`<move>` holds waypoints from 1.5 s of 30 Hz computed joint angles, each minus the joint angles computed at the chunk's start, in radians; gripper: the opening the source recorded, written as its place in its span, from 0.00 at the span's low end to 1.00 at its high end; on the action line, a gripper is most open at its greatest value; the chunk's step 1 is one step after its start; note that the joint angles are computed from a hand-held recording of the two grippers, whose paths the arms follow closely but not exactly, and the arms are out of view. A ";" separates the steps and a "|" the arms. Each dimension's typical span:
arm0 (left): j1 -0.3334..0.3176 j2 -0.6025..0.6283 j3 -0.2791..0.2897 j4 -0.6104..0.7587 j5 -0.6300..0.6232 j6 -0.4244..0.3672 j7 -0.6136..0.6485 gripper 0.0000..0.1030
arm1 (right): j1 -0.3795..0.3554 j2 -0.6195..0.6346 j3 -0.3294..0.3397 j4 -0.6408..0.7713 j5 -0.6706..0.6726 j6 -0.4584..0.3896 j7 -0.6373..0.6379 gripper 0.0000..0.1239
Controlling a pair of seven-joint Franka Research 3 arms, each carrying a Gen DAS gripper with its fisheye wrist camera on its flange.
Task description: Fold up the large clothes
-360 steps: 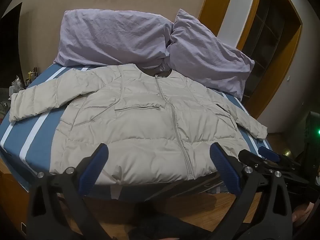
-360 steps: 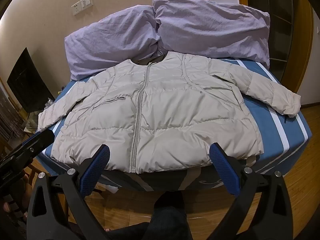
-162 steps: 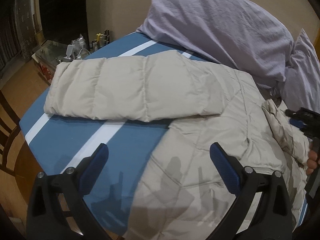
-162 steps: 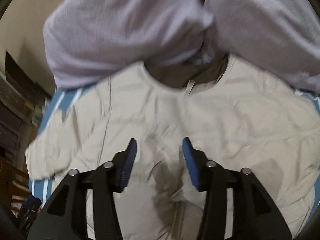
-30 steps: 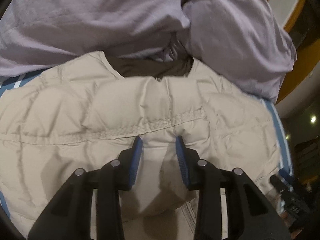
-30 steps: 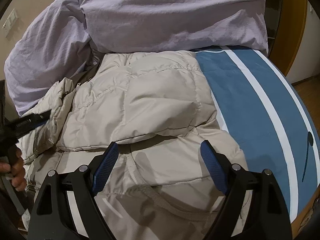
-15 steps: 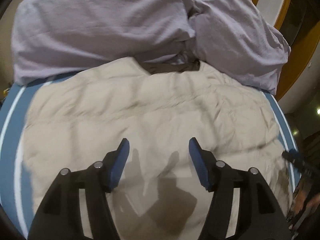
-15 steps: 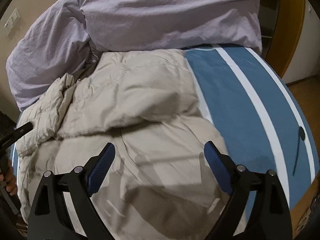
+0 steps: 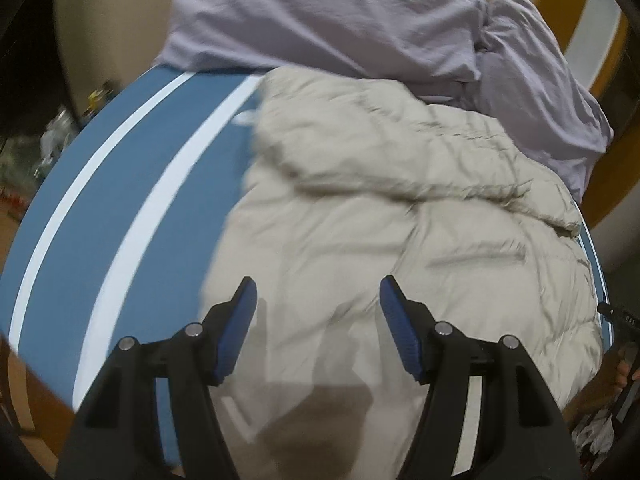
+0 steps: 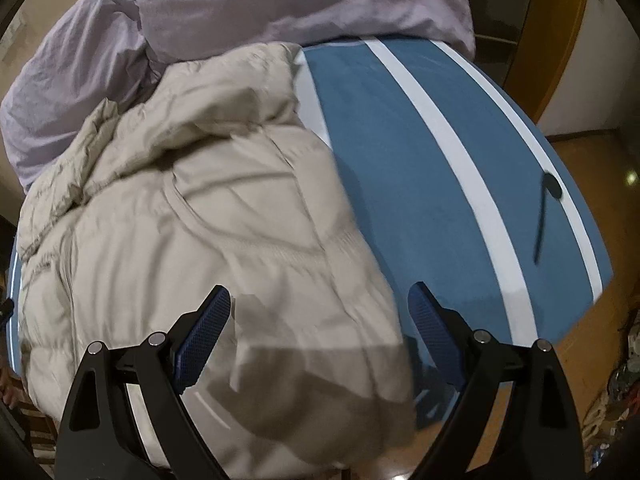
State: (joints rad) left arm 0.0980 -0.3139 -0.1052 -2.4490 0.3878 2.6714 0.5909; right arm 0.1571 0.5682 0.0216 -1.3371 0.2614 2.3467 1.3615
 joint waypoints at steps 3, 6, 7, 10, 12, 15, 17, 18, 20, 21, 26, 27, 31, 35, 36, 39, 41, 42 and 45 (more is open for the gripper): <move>-0.002 -0.091 0.006 -0.099 -0.024 -0.001 -0.030 0.63 | -0.022 -0.026 0.001 -0.048 0.025 -0.002 -0.005 0.74; -0.009 -0.161 0.014 -0.176 -0.058 0.010 -0.043 0.63 | -0.045 -0.041 0.008 -0.079 0.062 -0.013 -0.017 0.74; -0.009 -0.173 0.013 -0.190 -0.065 0.012 -0.046 0.63 | -0.050 -0.045 0.010 -0.089 0.072 -0.018 -0.022 0.74; -0.023 -0.210 0.018 -0.236 -0.095 0.024 -0.043 0.63 | -0.058 -0.058 0.015 -0.119 0.097 -0.020 -0.038 0.74; -0.034 -0.223 0.023 -0.259 -0.119 0.034 -0.039 0.63 | -0.066 -0.062 0.022 -0.133 0.123 -0.027 -0.051 0.74; -0.051 -0.238 0.033 -0.293 -0.158 0.067 -0.037 0.63 | -0.081 -0.071 0.033 -0.155 0.169 -0.036 -0.077 0.67; -0.061 -0.244 0.038 -0.311 -0.181 0.089 -0.031 0.61 | -0.087 -0.076 0.036 -0.169 0.195 -0.041 -0.091 0.63; -0.063 -0.248 0.036 -0.319 -0.188 0.099 -0.031 0.60 | -0.092 -0.081 0.040 -0.181 0.213 -0.037 -0.101 0.62; -0.062 -0.253 0.025 -0.327 -0.192 0.111 -0.036 0.55 | -0.094 -0.088 0.040 -0.193 0.230 -0.030 -0.117 0.57; -0.067 -0.255 0.026 -0.332 -0.199 0.122 -0.037 0.54 | -0.096 -0.091 0.042 -0.197 0.242 -0.030 -0.126 0.52; -0.072 -0.253 0.016 -0.345 -0.221 0.169 -0.054 0.32 | -0.112 -0.103 0.052 -0.216 0.305 -0.032 -0.174 0.18; -0.072 -0.255 0.015 -0.346 -0.221 0.175 -0.055 0.28 | -0.116 -0.106 0.056 -0.218 0.321 -0.030 -0.189 0.13; -0.061 -0.275 0.001 -0.344 -0.212 0.191 -0.072 0.14 | -0.107 -0.117 0.054 -0.216 0.340 -0.003 -0.210 0.08; -0.039 -0.299 -0.010 -0.326 -0.187 0.201 -0.081 0.11 | -0.108 -0.121 0.064 -0.197 0.377 0.026 -0.238 0.08; -0.034 -0.300 -0.011 -0.318 -0.181 0.199 -0.080 0.11 | -0.107 -0.117 0.066 -0.185 0.382 0.027 -0.242 0.08; -0.011 -0.293 -0.021 -0.278 -0.152 0.191 -0.078 0.10 | -0.103 -0.104 0.070 -0.147 0.391 0.036 -0.254 0.08; 0.006 -0.283 -0.028 -0.249 -0.131 0.187 -0.078 0.10 | -0.097 -0.089 0.072 -0.113 0.389 0.039 -0.247 0.08; 0.019 -0.273 -0.029 -0.230 -0.116 0.190 -0.075 0.10 | -0.092 -0.076 0.073 -0.086 0.385 0.039 -0.240 0.08; 0.043 -0.243 -0.031 -0.181 -0.087 0.190 -0.075 0.10 | -0.085 -0.042 0.077 -0.022 0.374 0.038 -0.220 0.08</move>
State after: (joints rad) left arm 0.1409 -0.5573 -0.1361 -2.6302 0.3007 2.8610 0.5162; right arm 0.0716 0.5257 0.0984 -1.3588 0.6349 2.3845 1.1414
